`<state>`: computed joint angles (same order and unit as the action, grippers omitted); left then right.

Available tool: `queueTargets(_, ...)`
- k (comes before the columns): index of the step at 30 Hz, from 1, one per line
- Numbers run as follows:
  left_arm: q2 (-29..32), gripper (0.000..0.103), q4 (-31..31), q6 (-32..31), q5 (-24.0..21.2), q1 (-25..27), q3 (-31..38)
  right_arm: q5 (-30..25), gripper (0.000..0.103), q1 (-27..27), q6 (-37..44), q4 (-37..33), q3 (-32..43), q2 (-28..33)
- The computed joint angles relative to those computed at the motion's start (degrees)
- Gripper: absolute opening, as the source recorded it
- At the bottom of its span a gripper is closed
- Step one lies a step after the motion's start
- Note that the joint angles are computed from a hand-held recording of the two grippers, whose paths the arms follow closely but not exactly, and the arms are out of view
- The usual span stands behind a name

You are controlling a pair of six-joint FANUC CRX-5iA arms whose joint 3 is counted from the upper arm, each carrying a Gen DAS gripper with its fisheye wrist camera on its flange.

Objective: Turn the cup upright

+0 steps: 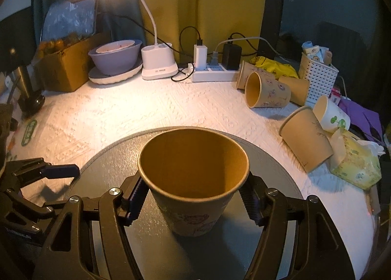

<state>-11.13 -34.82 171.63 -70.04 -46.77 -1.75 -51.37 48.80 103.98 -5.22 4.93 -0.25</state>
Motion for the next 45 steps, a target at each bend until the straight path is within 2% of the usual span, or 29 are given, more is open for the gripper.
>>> queueTargets(19,1.7,0.079,-4.2,2.1,-3.8,-6.2,3.1,-0.1,0.074,1.3,-6.7,4.6,-6.7,-6.4)
queueTargets(33,4.0,0.079,-10.4,2.9,-10.4,-14.2,8.5,0.5,0.074,2.2,-9.8,6.9,-11.9,-13.7)
queueTargets(45,7.1,0.079,-18.2,0.5,-17.4,-22.1,15.8,1.3,0.074,3.3,-13.2,10.2,-16.1,-21.8)
